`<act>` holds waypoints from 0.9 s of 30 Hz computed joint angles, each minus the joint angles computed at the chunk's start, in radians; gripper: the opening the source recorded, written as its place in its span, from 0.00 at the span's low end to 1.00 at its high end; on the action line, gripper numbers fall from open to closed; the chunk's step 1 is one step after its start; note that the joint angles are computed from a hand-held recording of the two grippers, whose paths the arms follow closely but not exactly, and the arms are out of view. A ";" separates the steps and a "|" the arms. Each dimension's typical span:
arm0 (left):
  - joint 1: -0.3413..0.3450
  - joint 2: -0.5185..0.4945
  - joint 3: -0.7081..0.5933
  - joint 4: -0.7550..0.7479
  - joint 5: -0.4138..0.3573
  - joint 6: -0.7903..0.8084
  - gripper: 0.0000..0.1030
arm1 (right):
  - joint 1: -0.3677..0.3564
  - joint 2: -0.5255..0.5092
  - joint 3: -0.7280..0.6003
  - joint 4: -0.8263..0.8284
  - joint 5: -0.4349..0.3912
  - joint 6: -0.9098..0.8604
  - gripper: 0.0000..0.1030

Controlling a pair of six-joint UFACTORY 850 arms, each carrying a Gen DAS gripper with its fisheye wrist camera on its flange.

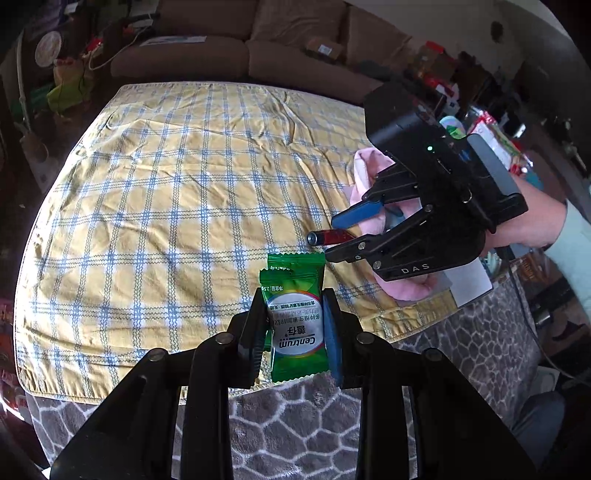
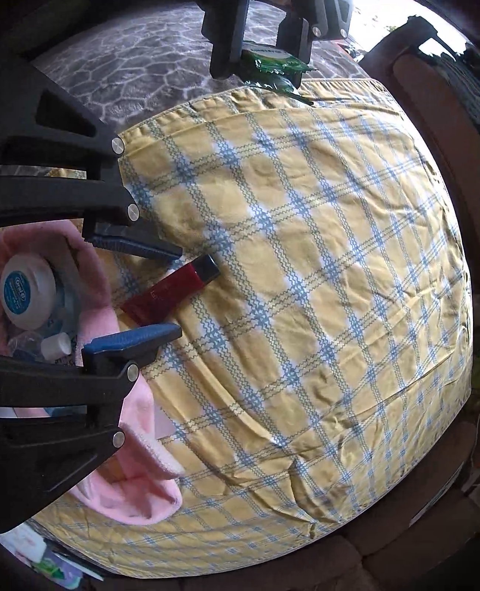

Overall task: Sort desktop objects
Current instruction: 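Grasp the red tube with the right tool while the left tool holds the packet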

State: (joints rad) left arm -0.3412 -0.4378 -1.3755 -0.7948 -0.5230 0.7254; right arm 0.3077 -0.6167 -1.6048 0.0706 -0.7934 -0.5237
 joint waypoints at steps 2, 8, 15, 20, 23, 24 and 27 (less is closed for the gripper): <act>-0.004 0.000 -0.001 0.009 0.006 -0.007 0.25 | -0.007 -0.002 -0.001 0.024 0.000 0.000 0.38; -0.021 0.013 0.005 0.078 0.053 -0.048 0.25 | -0.018 0.058 0.081 0.057 0.124 0.043 0.16; -0.025 0.021 0.007 0.071 0.060 -0.038 0.25 | -0.031 0.147 0.172 0.220 0.187 0.031 0.16; -0.045 0.035 0.008 0.100 0.057 -0.063 0.25 | -0.073 0.287 0.269 0.406 0.194 -0.051 0.16; -0.078 0.041 -0.009 0.112 0.046 -0.075 0.25 | -0.133 0.411 0.355 0.436 0.182 -0.060 0.16; -0.093 0.039 -0.023 0.104 0.035 -0.071 0.25 | -0.158 0.457 0.388 0.412 0.183 -0.037 0.16; -0.165 0.028 -0.071 0.131 0.024 -0.084 0.25 | -0.269 0.579 0.477 0.383 0.153 -0.001 0.16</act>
